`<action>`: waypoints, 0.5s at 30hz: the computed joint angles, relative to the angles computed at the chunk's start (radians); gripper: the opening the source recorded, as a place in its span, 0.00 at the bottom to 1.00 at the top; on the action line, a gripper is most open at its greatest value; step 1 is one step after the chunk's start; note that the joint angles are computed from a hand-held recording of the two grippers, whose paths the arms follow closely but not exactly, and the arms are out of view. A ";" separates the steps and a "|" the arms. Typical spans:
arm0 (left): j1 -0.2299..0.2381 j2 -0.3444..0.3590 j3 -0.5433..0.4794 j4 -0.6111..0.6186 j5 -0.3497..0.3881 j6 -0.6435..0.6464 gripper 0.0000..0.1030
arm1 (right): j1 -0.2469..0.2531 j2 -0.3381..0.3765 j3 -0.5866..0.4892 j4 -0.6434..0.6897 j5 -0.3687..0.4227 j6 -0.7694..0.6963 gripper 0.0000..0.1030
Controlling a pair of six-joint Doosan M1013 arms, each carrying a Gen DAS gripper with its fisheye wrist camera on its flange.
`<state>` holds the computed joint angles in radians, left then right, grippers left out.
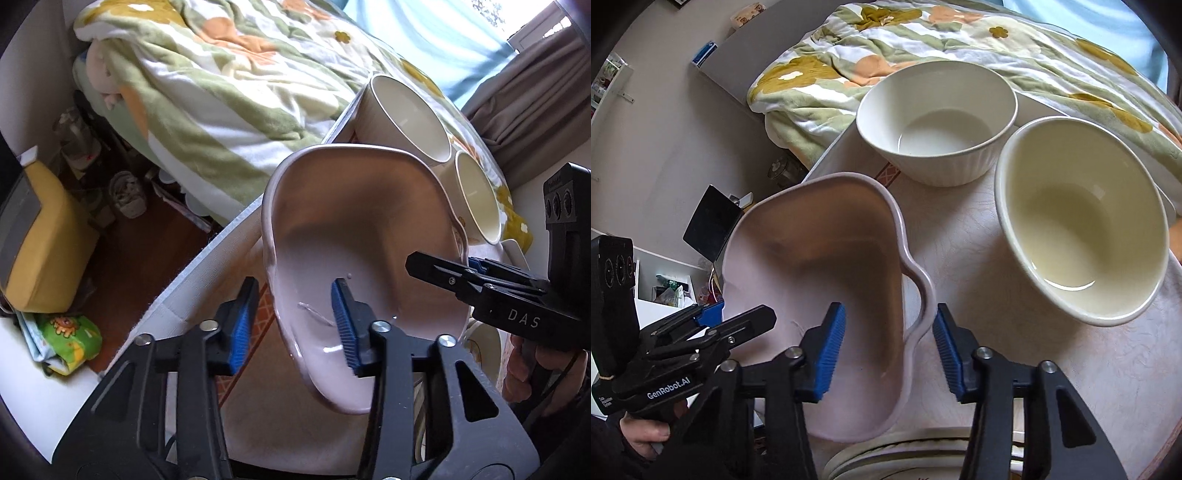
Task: Organize plates and bowls
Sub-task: 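Reach both grippers to the pink square basin rim and close them, then lift the pink basin and carry it over the orange cloth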
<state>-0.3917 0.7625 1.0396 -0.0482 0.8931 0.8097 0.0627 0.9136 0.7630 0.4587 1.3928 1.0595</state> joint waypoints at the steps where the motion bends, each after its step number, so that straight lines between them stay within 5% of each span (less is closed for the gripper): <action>1: 0.002 0.003 -0.005 -0.005 0.010 0.008 0.16 | 0.000 0.004 -0.005 0.001 0.006 0.003 0.28; 5: 0.001 0.009 -0.014 0.020 0.032 0.004 0.09 | 0.005 -0.009 0.020 -0.013 -0.028 -0.007 0.12; 15: -0.019 -0.007 -0.060 0.103 0.081 0.045 0.09 | -0.020 -0.085 0.130 0.062 -0.112 -0.006 0.11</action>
<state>-0.4104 0.7551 0.9796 0.0549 0.9738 0.8545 0.0427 0.8285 0.8926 0.5203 1.2805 1.0536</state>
